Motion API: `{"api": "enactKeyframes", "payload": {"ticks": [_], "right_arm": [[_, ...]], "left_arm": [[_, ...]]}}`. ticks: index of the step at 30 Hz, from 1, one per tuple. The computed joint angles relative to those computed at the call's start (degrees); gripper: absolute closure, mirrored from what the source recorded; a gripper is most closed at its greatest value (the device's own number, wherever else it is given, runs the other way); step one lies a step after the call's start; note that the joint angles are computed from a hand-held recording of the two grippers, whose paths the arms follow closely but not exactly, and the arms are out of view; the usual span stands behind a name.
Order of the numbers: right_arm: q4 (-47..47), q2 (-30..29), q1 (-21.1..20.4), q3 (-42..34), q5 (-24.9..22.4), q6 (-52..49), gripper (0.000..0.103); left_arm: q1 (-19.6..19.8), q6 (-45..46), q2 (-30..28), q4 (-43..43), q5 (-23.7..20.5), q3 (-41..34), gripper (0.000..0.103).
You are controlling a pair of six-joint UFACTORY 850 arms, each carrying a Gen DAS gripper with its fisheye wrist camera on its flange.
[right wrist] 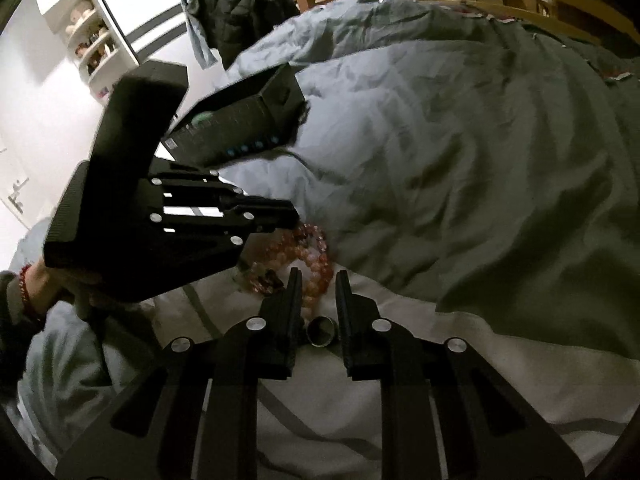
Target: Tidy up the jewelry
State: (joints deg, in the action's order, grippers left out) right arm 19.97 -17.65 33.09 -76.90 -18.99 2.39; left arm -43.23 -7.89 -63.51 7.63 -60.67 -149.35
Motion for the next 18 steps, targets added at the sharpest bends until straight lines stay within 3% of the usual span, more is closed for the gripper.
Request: {"api": "enactKeyframes", "payload": {"ticks": [4, 5, 6, 8, 10, 12, 13, 15, 18], "right_arm": [[2.52, -0.47, -0.10, -0.58, -1.94, -2.81, 0.083], [4.32, -0.64, -0.19, -0.75, -2.86, -4.54, 0.072], [5.05, -0.67, -0.11, -0.76, -3.16, -5.43, 0.047], [4.24, -0.35, 0.51, -0.32, -2.03, -5.43, 0.014], [4.33, -0.52, 0.90, -0.52, -1.90, -6.21, 0.018], [-2.91, -1.87, 1.39, -1.95, -4.13, 0.44, 0.038], [-6.08, -2.68, 1.68, -2.68, -5.65, 3.53, 0.042], [-9.93, -4.08, 2.32, -3.85, -8.13, 6.10, 0.066], [-11.97, -4.57, 2.83, -4.48, -9.11, 7.04, 0.071]], "left_arm": [[0.16, -0.12, 1.20, -0.69, 1.10, 1.82, 0.100], [0.17, -0.09, 1.21, -0.75, 1.08, 1.81, 0.100], [0.15, -0.05, 0.81, -0.88, 0.64, 1.09, 0.100], [-0.04, 0.40, -1.33, -0.41, -1.63, -2.58, 0.100], [-0.23, 0.43, -2.81, 0.27, -2.87, -5.08, 0.099], [-0.18, 0.80, -5.96, -0.19, -5.50, -10.74, 0.099], [-0.17, 0.60, -6.05, -0.16, -5.31, -10.80, 0.099], [-0.18, 0.15, -3.57, -0.18, -3.01, -6.15, 0.099], [-0.37, -0.64, -1.13, 0.33, -0.54, -1.26, 0.099]]}}
